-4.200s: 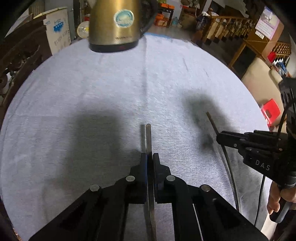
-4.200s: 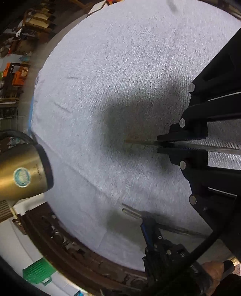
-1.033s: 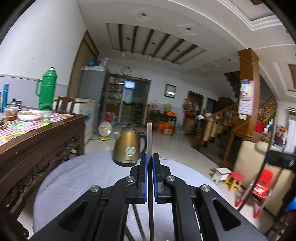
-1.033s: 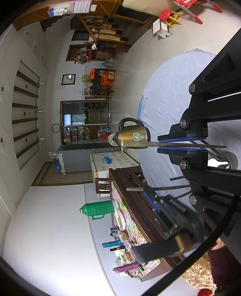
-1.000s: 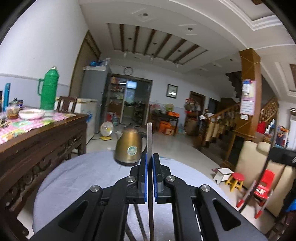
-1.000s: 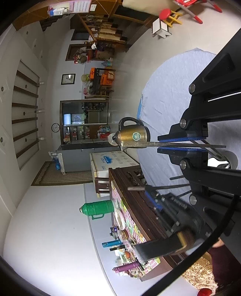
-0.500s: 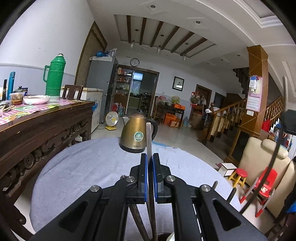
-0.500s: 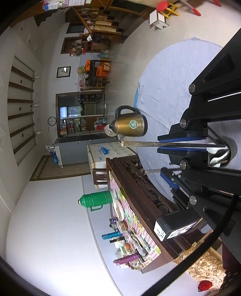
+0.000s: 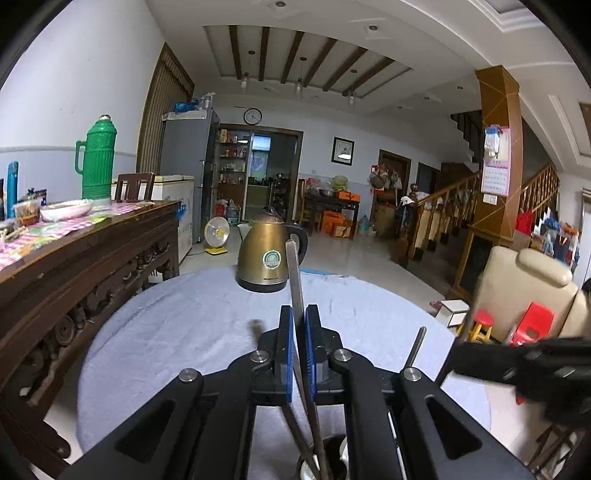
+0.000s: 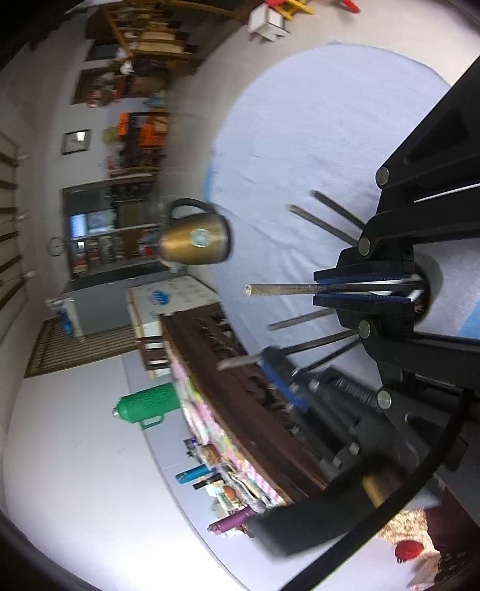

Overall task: Organize utensils
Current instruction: 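Lower both chopsticks into the cup and open both grippers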

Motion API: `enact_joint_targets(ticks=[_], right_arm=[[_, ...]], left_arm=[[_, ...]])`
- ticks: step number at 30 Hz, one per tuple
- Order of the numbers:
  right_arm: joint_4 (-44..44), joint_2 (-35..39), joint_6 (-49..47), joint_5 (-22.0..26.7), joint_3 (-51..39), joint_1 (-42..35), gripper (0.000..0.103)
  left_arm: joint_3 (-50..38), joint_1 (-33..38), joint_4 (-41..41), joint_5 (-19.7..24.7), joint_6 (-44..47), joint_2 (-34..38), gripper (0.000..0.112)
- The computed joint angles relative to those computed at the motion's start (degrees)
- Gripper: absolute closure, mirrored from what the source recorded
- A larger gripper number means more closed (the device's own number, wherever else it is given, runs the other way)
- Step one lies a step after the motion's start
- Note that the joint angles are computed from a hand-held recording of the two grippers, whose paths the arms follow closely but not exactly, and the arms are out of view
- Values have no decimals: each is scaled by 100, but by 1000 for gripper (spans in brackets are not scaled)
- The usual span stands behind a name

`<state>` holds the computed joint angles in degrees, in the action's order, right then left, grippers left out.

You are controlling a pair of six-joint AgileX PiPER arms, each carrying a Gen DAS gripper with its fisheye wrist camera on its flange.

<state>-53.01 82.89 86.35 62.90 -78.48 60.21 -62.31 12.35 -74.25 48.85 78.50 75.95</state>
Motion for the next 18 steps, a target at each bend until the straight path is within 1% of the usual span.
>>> enact_joint_targets(ticks=[1, 2, 3, 5, 8, 10, 11, 12, 13, 14, 15, 16, 18], right_arm=[[72, -46, 63, -149, 138, -69, 97], [138, -84, 86, -270, 229, -124, 96], [294, -152, 62, -450, 339, -237, 95], [332, -284, 263, -635, 566, -315, 93], [264, -515, 538, -686, 851, -274, 91], [152, -646, 744, -558, 988, -132, 84], [102, -713, 858, -502, 1063, -70, 76], [51, -774, 985, -457, 1135, -4, 65], [-2, -848, 1125, -388, 1213, 75, 58], [-83, -906, 1294, -262, 1285, 189, 46], [-174, -946, 1454, -121, 1345, 325, 43], [-189, -933, 1487, -67, 1319, 380, 43], [-187, -946, 1583, 118, 1317, 570, 43]], left_arm=[[-15, 37, 74, 24, -29, -41, 101], [-14, 89, 142, 49, -35, -88, 91], [-7, 132, 222, 42, -49, -145, 74], [39, 245, 276, 50, -26, -253, 59], [-3, 578, 366, 342, -20, -324, 58], [-125, 756, 640, 530, -183, -308, 51], [-200, 857, 796, 637, -290, -281, 47], [-242, 929, 924, 701, -394, -281, 46], [-338, 995, 1084, 789, -522, -249, 46], [-386, 1065, 1188, 888, -570, -233, 44], [-453, 1148, 1350, 1031, -648, -228, 42], [-516, 1269, 1508, 1190, -740, -253, 41], [-507, 1447, 1643, 1307, -773, -343, 35]])
